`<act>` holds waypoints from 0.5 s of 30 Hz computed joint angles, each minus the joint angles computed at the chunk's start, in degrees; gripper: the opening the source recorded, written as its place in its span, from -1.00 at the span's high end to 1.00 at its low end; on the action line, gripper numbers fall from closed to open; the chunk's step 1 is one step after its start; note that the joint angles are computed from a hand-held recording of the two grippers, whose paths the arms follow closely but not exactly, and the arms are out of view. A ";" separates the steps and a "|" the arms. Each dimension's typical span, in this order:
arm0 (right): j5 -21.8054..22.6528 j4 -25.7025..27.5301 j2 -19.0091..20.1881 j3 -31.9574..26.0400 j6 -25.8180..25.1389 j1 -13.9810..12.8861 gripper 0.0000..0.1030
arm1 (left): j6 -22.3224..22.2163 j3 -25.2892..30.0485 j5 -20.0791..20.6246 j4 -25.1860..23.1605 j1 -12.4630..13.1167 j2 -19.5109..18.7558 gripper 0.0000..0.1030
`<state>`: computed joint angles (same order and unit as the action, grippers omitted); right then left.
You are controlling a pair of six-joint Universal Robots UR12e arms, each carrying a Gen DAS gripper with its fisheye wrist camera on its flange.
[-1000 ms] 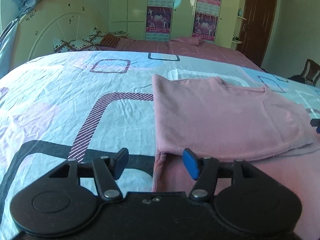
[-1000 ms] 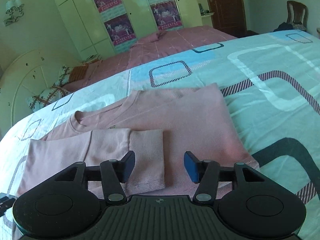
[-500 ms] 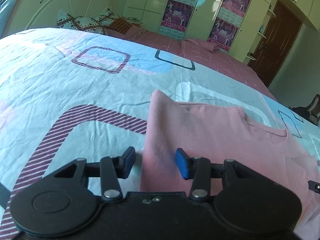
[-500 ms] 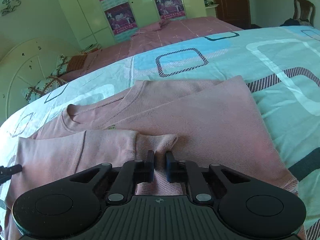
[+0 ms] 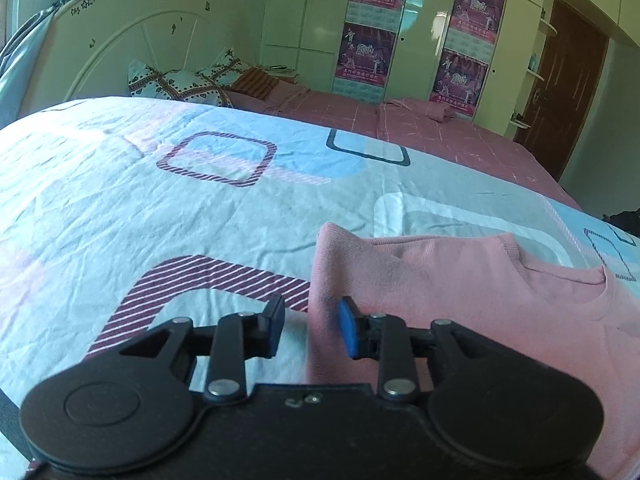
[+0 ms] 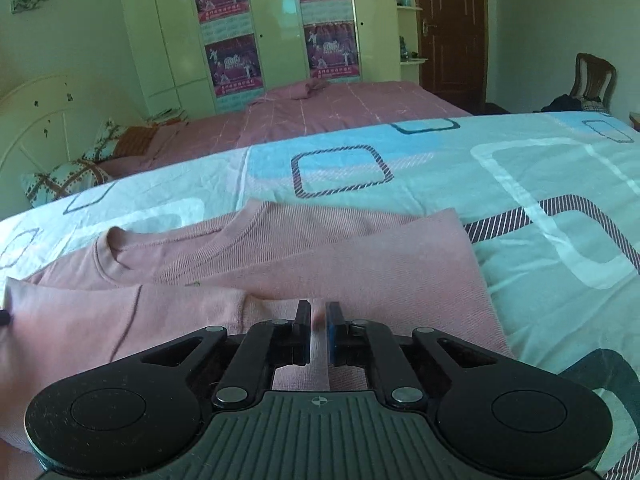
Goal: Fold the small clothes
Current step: 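Pinch and straighten the folded sleeve with the right gripper, then release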
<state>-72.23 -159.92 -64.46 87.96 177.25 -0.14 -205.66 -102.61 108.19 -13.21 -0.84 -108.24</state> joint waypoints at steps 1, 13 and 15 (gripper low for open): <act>0.30 -0.41 -0.11 -0.05 -0.25 0.01 0.72 | 0.05 0.05 0.06 -0.44 -0.08 0.21 0.42; 5.96 2.37 -1.56 0.49 -2.60 0.95 0.54 | 1.97 -0.27 -1.04 -1.38 -2.22 2.18 0.12; 6.17 2.79 -1.89 0.91 -3.26 1.04 0.54 | 1.84 -0.51 -1.88 -1.69 -2.51 2.46 0.11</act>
